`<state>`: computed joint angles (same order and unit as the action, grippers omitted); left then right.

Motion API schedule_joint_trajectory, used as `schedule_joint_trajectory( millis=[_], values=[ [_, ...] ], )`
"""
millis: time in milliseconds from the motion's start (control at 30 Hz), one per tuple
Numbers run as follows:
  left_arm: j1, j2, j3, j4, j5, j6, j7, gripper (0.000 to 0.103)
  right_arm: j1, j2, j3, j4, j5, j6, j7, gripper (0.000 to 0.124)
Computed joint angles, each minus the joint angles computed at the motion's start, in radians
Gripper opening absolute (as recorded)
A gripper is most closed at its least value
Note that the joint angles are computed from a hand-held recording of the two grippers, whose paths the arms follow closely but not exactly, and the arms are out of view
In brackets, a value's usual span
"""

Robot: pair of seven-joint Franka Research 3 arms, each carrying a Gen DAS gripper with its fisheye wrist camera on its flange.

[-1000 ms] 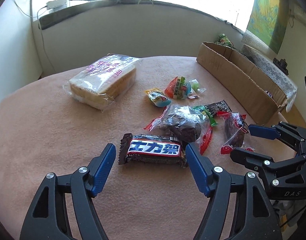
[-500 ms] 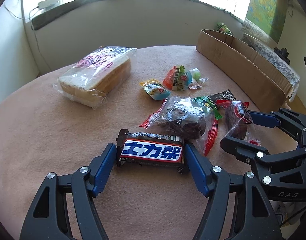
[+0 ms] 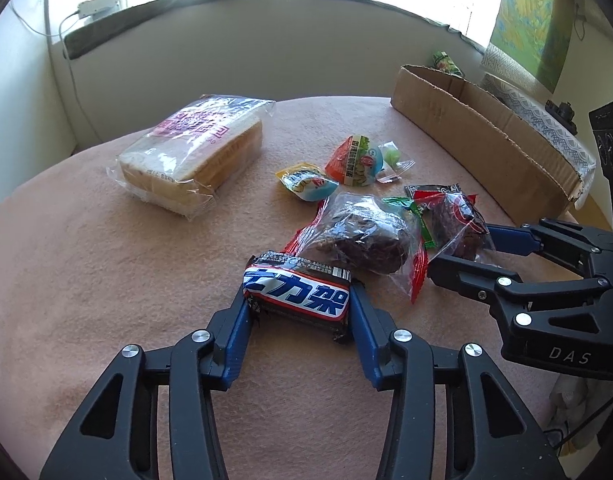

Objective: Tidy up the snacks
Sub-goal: 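Lower the left gripper onto the second blue-wrapped chocolate bar and close it, then grasp the red-wrapped bag of dark candy with the right gripper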

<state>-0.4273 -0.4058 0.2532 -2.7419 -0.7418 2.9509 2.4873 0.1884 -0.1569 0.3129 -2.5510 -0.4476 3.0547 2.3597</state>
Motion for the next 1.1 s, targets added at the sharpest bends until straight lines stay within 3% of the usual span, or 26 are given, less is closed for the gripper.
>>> schedule_joint_trajectory(
  millis=[233,333,767,1100],
  values=[
    [0.007,-0.006,0.007,0.005,-0.025,-0.021,0.013,0.043,-0.024,-0.011,0.019,-0.004,-0.053,0.002,0.047,0.049],
    [0.014,-0.013,0.014,0.008,-0.046,-0.037,0.024,0.043,-0.016,-0.022,0.008,-0.019,-0.029,0.017,0.035,0.039],
    [0.055,-0.091,0.012,-0.012,-0.076,-0.056,0.022,0.043,-0.023,-0.09,0.04,-0.092,0.171,0.086,-0.091,0.038],
    [-0.007,-0.134,0.041,-0.01,-0.085,-0.036,-0.001,0.043,-0.006,-0.192,0.038,-0.142,0.316,0.097,-0.21,0.038]
  ],
)
